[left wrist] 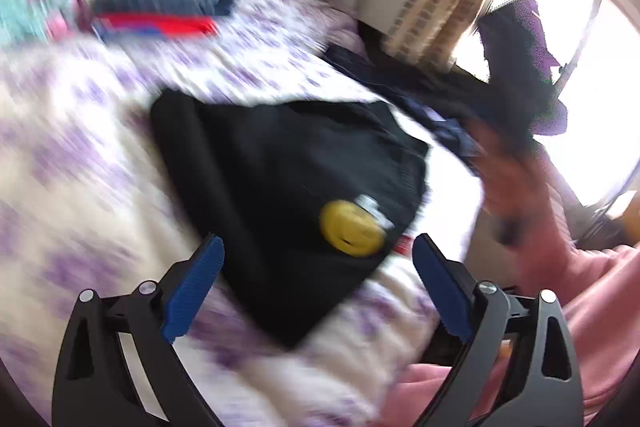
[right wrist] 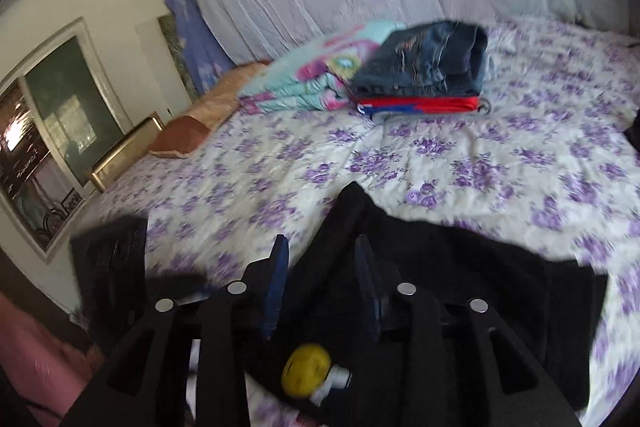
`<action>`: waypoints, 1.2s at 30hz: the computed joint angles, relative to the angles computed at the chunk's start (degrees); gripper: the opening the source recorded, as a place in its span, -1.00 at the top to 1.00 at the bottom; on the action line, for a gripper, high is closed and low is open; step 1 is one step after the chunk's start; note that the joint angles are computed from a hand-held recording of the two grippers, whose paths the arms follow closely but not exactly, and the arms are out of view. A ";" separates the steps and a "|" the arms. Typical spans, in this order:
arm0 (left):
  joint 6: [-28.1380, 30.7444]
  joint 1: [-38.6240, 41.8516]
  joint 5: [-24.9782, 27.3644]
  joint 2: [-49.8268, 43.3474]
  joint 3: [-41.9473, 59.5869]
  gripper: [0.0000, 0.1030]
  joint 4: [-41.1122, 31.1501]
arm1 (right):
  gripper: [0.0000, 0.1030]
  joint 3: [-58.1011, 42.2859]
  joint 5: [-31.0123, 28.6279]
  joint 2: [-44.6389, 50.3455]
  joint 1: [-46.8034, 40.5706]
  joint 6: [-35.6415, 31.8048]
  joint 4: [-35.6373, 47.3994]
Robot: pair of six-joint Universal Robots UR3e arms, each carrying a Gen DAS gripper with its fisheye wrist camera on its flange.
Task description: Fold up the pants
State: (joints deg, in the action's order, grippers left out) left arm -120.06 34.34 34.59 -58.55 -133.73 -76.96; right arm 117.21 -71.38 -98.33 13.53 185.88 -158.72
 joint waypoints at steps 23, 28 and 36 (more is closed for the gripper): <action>-8.94 -16.68 11.33 -52.40 48.74 -0.91 4.32 | 0.31 2.50 -29.44 29.80 32.59 19.91 -35.35; -11.55 -18.08 14.39 -56.23 51.03 -0.91 5.10 | 0.49 -1.38 -34.83 31.76 33.89 21.74 -31.11; -14.36 -19.65 17.63 -56.84 49.20 -0.90 11.46 | 0.88 -12.31 -50.11 37.35 42.21 18.13 -20.99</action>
State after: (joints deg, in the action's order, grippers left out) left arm -134.42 14.69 52.22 -115.39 -84.52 -65.51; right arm 104.90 -121.49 -60.98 55.73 204.01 -179.71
